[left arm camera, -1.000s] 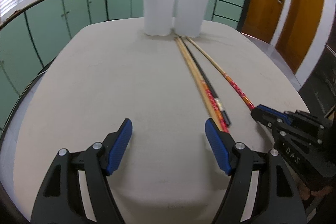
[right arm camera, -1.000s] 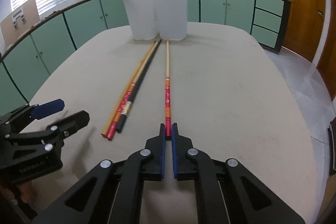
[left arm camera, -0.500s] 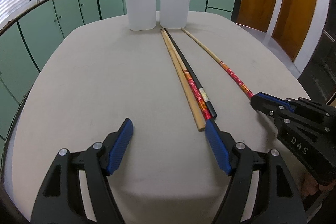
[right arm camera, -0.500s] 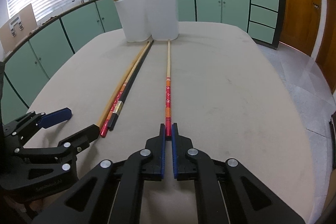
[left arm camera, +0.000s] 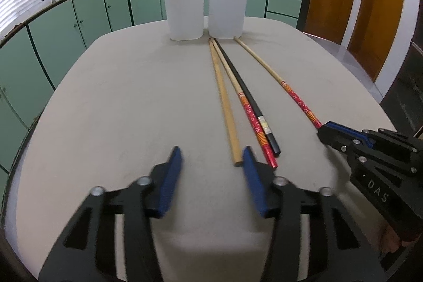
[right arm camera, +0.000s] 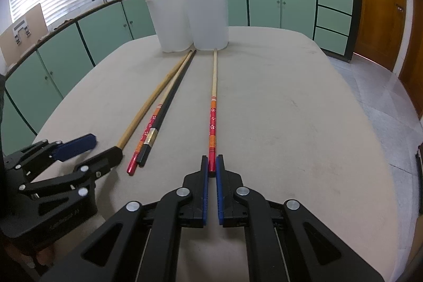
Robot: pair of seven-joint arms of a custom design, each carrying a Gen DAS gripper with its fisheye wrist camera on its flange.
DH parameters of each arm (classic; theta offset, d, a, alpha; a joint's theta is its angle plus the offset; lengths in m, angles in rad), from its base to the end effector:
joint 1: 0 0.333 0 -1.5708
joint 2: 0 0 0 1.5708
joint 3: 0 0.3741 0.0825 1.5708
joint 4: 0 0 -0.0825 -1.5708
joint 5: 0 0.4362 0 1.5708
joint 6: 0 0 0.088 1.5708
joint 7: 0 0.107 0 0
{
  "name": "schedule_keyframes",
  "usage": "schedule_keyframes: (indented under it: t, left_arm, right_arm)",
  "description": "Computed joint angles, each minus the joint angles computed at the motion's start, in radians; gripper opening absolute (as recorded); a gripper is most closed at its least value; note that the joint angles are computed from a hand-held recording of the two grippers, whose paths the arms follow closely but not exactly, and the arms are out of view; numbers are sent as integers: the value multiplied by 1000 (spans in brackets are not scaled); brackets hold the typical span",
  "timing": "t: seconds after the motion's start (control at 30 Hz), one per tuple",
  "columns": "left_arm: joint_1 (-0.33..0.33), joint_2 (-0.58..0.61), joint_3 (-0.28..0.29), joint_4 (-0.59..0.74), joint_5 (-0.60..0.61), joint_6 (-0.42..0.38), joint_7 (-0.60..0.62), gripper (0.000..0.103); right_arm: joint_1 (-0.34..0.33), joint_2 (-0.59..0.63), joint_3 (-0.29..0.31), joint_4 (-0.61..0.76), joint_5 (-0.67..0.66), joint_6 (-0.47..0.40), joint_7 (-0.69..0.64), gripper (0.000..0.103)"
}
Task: Organize utensils
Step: 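Lift both chopsticks and carry them over the white holder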
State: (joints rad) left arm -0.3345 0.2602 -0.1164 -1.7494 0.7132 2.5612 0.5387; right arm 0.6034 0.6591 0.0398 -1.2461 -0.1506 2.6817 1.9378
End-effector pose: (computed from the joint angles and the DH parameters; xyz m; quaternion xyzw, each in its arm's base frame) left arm 0.6610 -0.3216 0.5158 -0.6912 0.6263 -0.2476 0.2620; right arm 0.7009 0.5171 0.4984 -0.7617 0.5241 -0.1495 0.3504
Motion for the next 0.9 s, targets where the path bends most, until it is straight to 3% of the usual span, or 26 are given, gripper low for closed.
schedule_keyframes:
  t: [0.07, 0.13, 0.3, 0.6, 0.9]
  left_arm:
    - [6, 2, -3, 0, -15, 16, 10, 13]
    - [8, 5, -4, 3, -29, 24, 21, 7]
    - [1, -12, 10, -8, -3, 42, -16, 7]
    - [-10, -61, 14, -3, 181, 22, -135, 6]
    - [18, -104, -2, 24, 331, 26, -240, 6]
  right_arm:
    - [-2, 1, 2, 3, 4, 0, 0, 6]
    - [-6, -2, 8, -3, 10, 9, -4, 6]
    - [-4, -23, 2, -32, 8, 55, 0, 6]
    - [19, -58, -41, -48, -56, 115, 32, 6]
    - [15, -78, -56, -15, -92, 150, 37, 6]
